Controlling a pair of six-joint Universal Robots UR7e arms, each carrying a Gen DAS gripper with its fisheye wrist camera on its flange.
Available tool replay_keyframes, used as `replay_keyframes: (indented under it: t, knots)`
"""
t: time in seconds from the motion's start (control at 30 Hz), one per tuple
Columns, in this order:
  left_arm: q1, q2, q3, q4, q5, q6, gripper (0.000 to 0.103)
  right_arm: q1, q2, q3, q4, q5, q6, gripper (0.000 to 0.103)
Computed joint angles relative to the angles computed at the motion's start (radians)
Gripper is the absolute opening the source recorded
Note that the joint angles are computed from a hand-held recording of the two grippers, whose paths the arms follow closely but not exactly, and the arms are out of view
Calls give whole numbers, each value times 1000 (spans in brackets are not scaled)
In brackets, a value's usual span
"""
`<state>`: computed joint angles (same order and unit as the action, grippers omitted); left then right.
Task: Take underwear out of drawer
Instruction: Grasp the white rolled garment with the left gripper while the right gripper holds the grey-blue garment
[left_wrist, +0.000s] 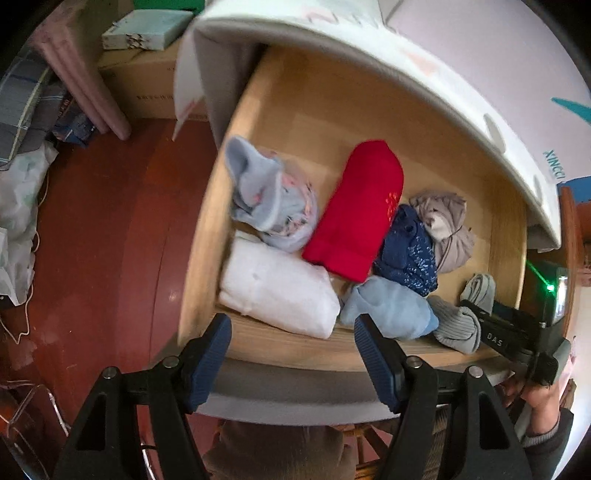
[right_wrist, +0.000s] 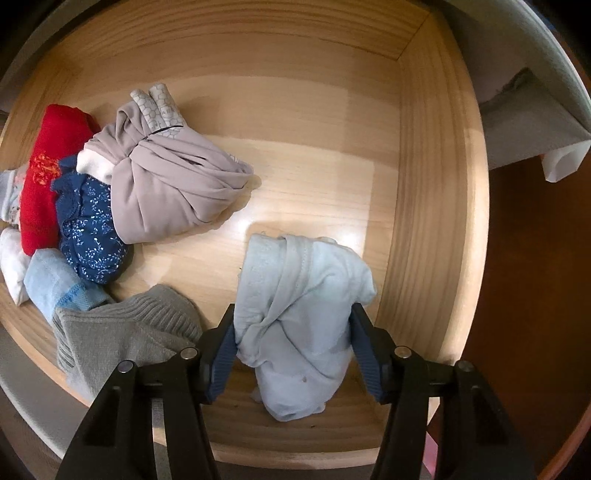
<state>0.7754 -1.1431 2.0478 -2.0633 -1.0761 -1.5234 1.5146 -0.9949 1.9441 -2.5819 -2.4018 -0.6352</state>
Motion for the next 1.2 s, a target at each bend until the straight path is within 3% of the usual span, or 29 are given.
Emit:
replay_keyframes:
  t: [0.27,0.43,0.6,0.83,1.07,1.2]
  knots:
    - [63,78,-70,58,-48,45,71,-13,-22,17,-10,14,-25,54]
    - [99,116,-99,82,-50,47,71,-13,-33,13,4,15,-25,54]
    - [118,155,-126,98,-41,42,79,-11,-40,10,18,16,-23,55]
    - [139,216,-196,197,-26,27,81,-9,-39,7,22,16,-19,55]
    - [142,223,-202,211,-22,42,81,-8,-37,10,18,18,-18,55]
    - [125,228,-206,252,-26,42,73,-7,-35,12,15,18,-16,55]
